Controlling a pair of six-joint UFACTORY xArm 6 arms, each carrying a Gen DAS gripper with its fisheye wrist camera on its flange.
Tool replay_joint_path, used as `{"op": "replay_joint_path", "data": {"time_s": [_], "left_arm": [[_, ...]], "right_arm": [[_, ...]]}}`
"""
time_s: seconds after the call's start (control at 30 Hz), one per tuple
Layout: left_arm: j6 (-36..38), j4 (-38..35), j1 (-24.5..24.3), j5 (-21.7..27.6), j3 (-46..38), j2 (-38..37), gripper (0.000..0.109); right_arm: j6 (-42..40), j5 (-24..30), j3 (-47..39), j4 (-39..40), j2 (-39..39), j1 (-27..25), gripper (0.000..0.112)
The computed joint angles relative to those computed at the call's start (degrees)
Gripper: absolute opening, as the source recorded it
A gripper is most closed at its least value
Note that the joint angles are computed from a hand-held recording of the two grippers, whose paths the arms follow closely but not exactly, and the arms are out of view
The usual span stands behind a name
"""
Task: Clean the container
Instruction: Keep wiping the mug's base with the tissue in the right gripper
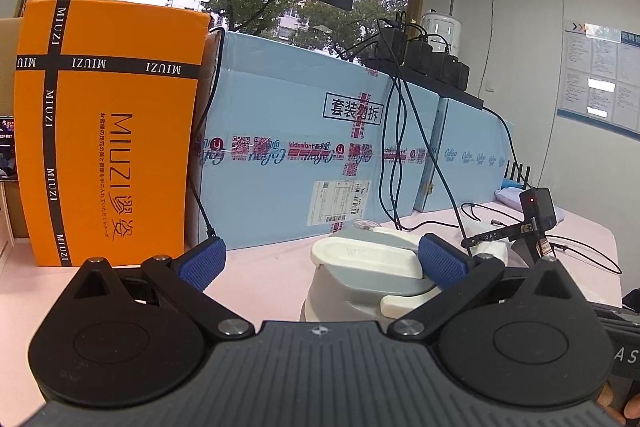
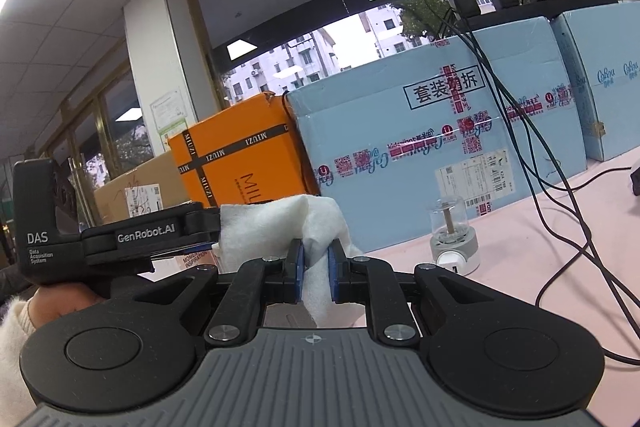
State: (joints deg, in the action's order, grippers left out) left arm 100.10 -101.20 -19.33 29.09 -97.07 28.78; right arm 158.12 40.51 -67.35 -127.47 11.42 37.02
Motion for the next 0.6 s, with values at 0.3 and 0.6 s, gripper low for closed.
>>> {"op": "replay_joint_path", "data": {"time_s": [0.3, 0.6], "left_arm": [[0.8, -0.5, -0.1, 0.1, 0.1, -0.1, 0.103], [1.0, -1.3, 0.0, -0.1, -0.1, 0.2, 0.103]], "right_arm": [[-1.2, -0.3, -0.5, 1.0, 0.5, -0.6, 0.013], [0.8, -0.6, -0.1, -1.2, 0.3, -0.2, 0.013]]}}
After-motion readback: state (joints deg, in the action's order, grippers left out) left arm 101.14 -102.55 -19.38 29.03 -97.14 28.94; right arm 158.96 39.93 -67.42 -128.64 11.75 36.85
